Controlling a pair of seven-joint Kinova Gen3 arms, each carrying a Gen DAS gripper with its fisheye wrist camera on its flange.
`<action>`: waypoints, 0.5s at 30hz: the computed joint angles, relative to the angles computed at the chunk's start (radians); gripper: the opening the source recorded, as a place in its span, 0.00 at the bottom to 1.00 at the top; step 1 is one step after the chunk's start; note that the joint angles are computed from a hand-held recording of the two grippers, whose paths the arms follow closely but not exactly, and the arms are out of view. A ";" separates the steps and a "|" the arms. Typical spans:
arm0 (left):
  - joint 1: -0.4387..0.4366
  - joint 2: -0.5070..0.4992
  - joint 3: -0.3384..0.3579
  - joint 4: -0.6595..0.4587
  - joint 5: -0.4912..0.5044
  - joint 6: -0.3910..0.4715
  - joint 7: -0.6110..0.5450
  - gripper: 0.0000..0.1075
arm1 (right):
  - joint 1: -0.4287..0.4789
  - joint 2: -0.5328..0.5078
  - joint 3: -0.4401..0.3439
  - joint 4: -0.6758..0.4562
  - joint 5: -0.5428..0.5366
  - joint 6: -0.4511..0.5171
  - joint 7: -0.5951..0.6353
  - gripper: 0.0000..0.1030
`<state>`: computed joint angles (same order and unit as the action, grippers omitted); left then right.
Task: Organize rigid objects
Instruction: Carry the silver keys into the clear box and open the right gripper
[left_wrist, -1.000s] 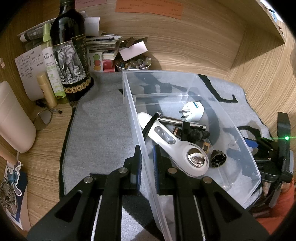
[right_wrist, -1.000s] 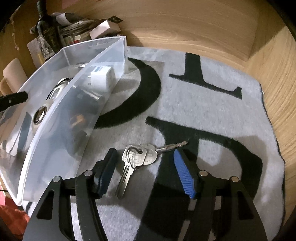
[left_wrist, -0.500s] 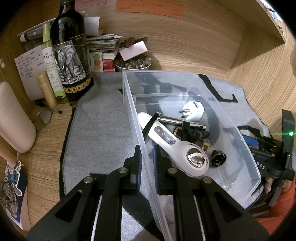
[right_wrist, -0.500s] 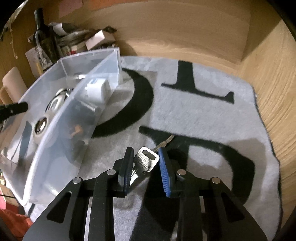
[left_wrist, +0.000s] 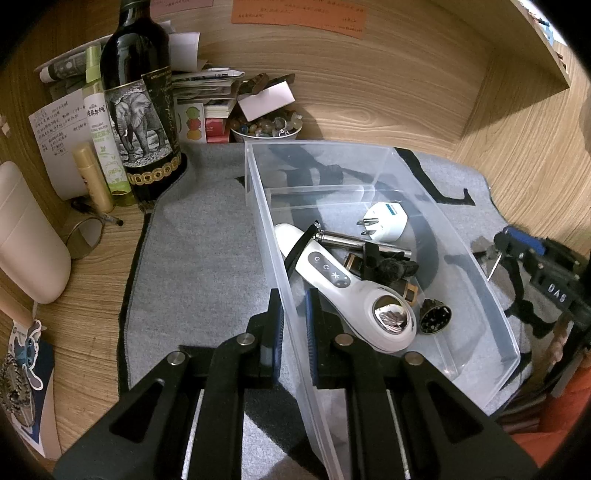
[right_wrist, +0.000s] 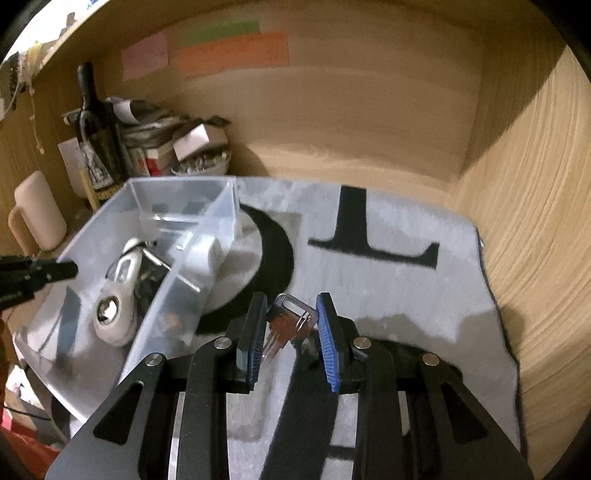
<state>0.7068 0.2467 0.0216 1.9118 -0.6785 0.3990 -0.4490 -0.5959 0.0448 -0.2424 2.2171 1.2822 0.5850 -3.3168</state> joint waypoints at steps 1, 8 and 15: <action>0.000 0.000 0.000 0.000 -0.001 0.001 0.001 0.10 | -0.001 -0.002 -0.001 -0.003 0.004 0.001 0.001 0.24; -0.002 0.000 0.002 -0.001 0.000 0.001 0.000 0.10 | -0.014 -0.020 -0.017 -0.024 0.105 0.023 -0.053 0.24; -0.003 0.000 0.002 -0.001 0.002 0.001 -0.002 0.10 | -0.017 -0.016 -0.027 -0.059 0.193 -0.009 -0.065 0.24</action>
<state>0.7042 0.2467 0.0239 1.9112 -0.6768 0.3997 -0.4508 -0.6131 0.0291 -0.2691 2.1585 1.4751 0.5757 -3.3823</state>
